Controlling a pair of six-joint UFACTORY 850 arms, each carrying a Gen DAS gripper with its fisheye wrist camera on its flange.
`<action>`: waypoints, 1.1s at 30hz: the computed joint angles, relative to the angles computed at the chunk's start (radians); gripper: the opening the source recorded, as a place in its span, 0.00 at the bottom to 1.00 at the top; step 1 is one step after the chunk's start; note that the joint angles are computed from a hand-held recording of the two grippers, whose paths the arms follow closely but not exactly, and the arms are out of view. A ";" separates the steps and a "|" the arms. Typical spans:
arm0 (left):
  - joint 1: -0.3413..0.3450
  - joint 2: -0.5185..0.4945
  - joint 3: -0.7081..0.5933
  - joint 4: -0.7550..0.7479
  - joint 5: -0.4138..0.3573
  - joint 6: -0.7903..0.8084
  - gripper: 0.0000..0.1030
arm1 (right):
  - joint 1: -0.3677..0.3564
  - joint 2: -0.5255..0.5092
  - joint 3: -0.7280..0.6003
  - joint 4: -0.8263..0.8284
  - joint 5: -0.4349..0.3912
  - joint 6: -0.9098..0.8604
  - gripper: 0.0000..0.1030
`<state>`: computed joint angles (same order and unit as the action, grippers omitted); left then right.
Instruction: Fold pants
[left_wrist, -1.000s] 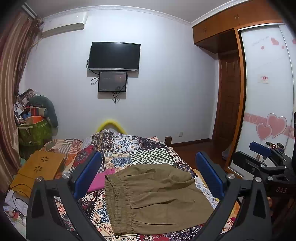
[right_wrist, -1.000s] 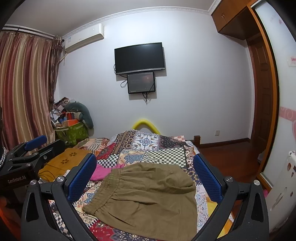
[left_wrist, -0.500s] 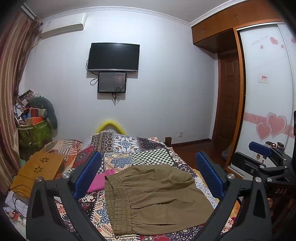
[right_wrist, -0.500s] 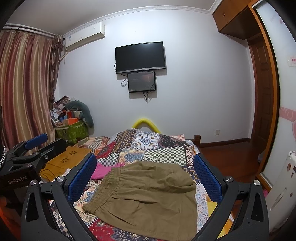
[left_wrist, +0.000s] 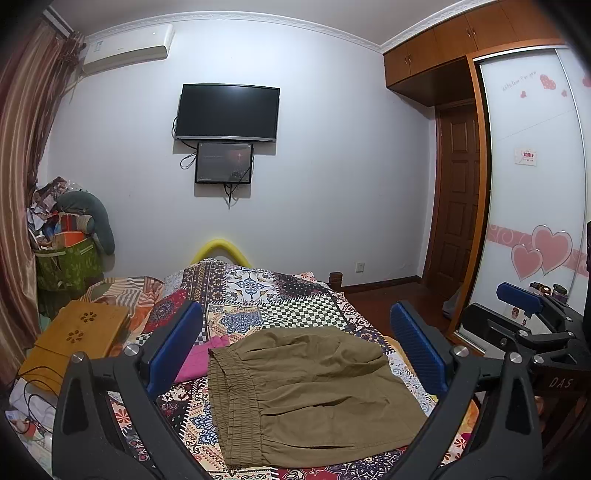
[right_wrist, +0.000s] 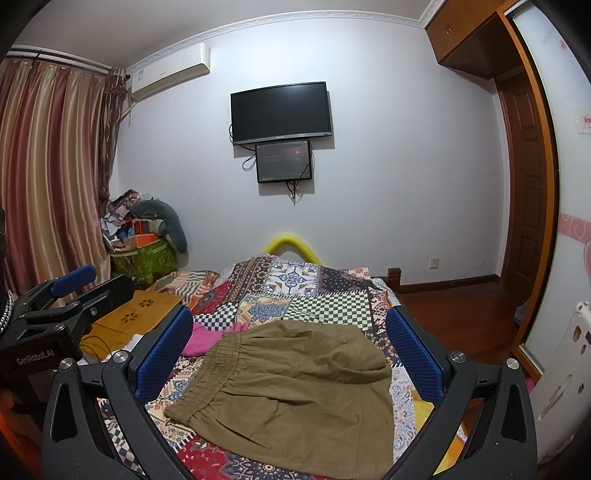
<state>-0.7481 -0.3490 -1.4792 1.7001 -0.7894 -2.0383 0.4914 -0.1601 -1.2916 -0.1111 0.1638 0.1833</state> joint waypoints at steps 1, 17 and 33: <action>0.000 0.000 0.000 0.000 0.000 0.000 1.00 | 0.000 0.000 0.000 0.000 0.000 0.000 1.00; -0.001 -0.002 -0.002 -0.001 -0.001 0.001 1.00 | -0.001 0.000 -0.002 -0.012 -0.001 0.013 1.00; 0.009 -0.024 -0.013 -0.007 0.016 -0.007 1.00 | -0.008 -0.024 -0.024 -0.066 -0.027 0.076 1.00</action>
